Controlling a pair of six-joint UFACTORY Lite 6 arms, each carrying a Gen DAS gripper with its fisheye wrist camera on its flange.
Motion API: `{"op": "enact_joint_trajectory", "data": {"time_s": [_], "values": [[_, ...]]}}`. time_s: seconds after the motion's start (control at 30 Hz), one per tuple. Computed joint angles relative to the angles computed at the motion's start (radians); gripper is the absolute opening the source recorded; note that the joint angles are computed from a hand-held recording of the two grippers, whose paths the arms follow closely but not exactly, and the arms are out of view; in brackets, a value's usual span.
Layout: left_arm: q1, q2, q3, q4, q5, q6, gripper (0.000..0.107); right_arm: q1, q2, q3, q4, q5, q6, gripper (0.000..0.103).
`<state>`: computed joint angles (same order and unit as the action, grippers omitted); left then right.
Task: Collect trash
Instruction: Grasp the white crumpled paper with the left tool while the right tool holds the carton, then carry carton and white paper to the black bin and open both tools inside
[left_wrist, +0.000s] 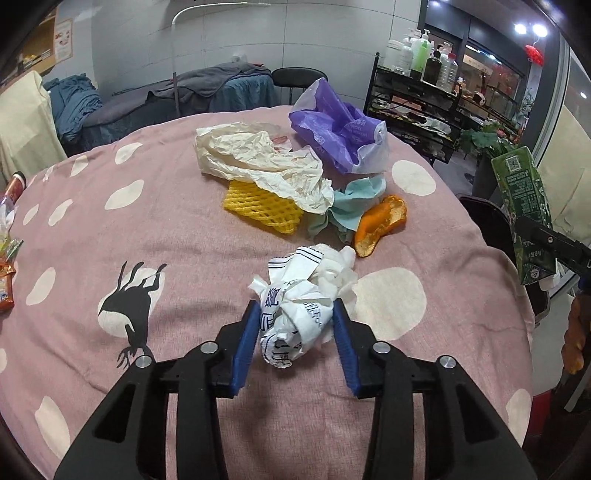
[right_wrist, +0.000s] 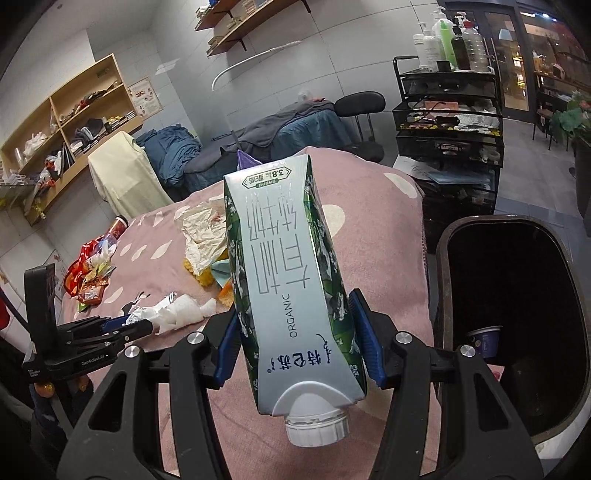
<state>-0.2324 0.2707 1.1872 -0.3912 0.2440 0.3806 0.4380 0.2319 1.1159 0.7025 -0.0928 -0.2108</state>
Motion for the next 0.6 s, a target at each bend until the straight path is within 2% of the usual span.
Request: {"op": "enact_joint_trajectory", "data": {"time_s": [0.03, 0.17, 0.33, 0.47, 0.5, 0.57, 0.6], "values": [[-0.001, -0.002, -0.010, 0.008, -0.007, -0.009, 0.048, 0.001, -0.011, -0.012, 0.001, -0.004, 0.002, 0.055], [0.008, -0.005, -0.018, -0.002, -0.009, -0.025, 0.048, 0.002, -0.049, -0.059, -0.045, -0.018, 0.054, 0.055], [0.061, -0.043, -0.053, -0.308, 0.028, 0.257, 0.048, 0.000, -0.082, -0.099, -0.074, -0.028, 0.086, 0.055], [0.082, -0.023, -0.042, -0.358, 0.044, 0.279, 0.048, -0.003, -0.095, -0.116, -0.126, -0.029, 0.145, 0.055], [0.091, -0.017, -0.038, -0.406, 0.053, 0.317, 0.046, -0.004, -0.097, -0.119, -0.149, -0.028, 0.168, 0.055], [0.114, -0.001, -0.026, -0.486, 0.094, 0.383, 0.033, -0.002, -0.104, -0.128, -0.163, -0.028, 0.181, 0.055], [0.118, -0.002, -0.030, -0.500, 0.099, 0.391, 0.033, -0.002, -0.108, -0.132, -0.159, -0.028, 0.176, 0.055]]}}
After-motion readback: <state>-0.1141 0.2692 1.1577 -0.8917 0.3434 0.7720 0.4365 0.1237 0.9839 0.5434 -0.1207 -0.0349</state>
